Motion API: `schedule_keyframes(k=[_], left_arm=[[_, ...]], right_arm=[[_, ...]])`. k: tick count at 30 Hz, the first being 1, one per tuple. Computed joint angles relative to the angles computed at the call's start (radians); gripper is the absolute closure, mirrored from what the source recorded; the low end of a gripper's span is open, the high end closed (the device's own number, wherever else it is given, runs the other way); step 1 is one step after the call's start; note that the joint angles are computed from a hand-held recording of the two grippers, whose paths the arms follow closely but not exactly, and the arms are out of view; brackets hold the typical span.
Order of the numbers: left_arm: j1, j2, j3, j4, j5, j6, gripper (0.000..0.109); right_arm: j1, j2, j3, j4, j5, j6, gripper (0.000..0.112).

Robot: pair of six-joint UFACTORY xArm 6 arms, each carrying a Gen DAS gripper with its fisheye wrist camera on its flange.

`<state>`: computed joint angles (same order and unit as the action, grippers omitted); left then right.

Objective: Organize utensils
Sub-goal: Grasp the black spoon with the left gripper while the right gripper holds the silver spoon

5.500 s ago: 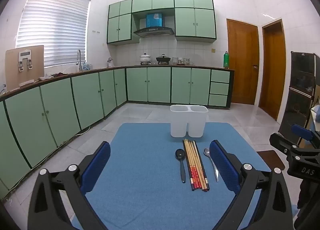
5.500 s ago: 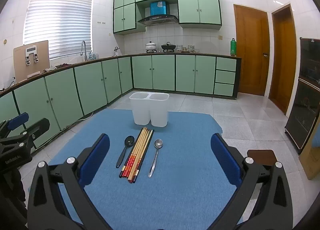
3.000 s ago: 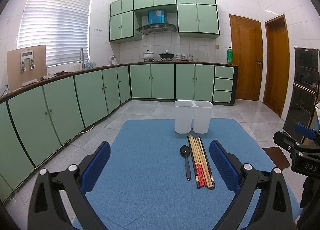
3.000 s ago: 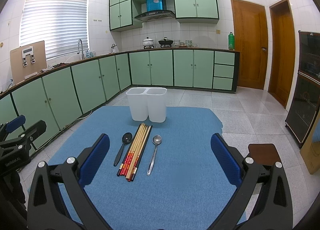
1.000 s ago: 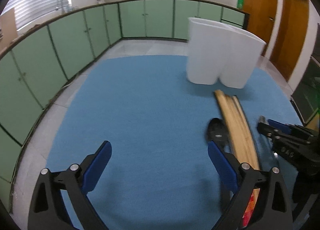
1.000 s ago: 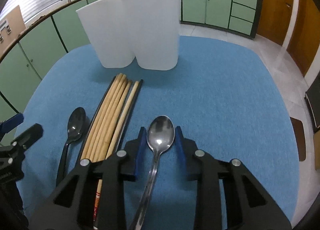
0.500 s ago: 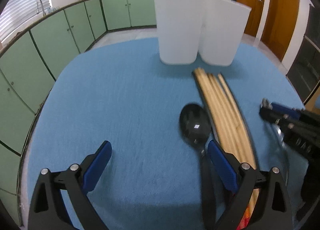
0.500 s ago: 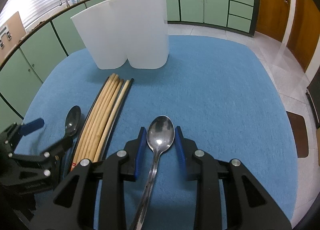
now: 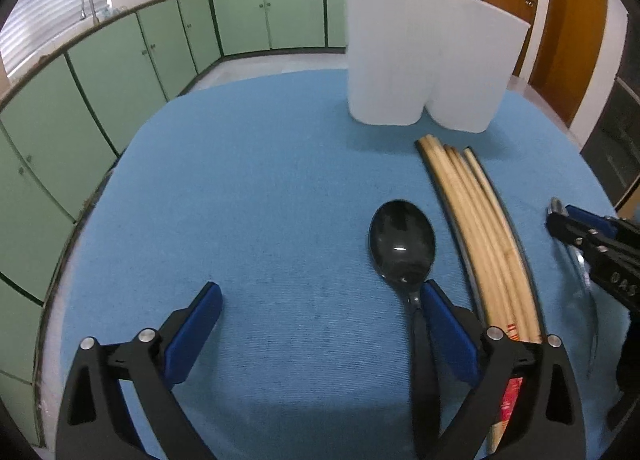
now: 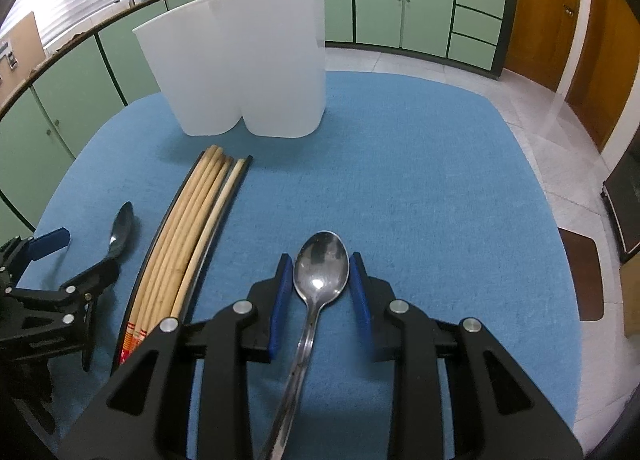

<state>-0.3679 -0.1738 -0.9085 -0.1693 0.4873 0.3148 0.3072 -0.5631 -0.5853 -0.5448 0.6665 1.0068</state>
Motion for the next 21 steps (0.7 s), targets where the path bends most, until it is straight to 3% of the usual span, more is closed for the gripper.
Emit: schedule_keyframes(k=[3,12,21], left_arm=[[-0.003,0.018,-0.035,-0.060,0.006,0.026,0.012],[-0.012,0.156,-0.178,0.055,0.026,-0.067,0.013],[0.000,0.181,-0.219,0.016,0.085,-0.056,0.015]], right_arm=[[-0.011,0.014,-0.016,0.036,-0.006,-0.034,0.082],[-0.060,0.039,-0.033,0.149,-0.036,-0.130,0.077],[-0.081,0.076,-0.069,0.204,-0.023,-0.186,0.075]])
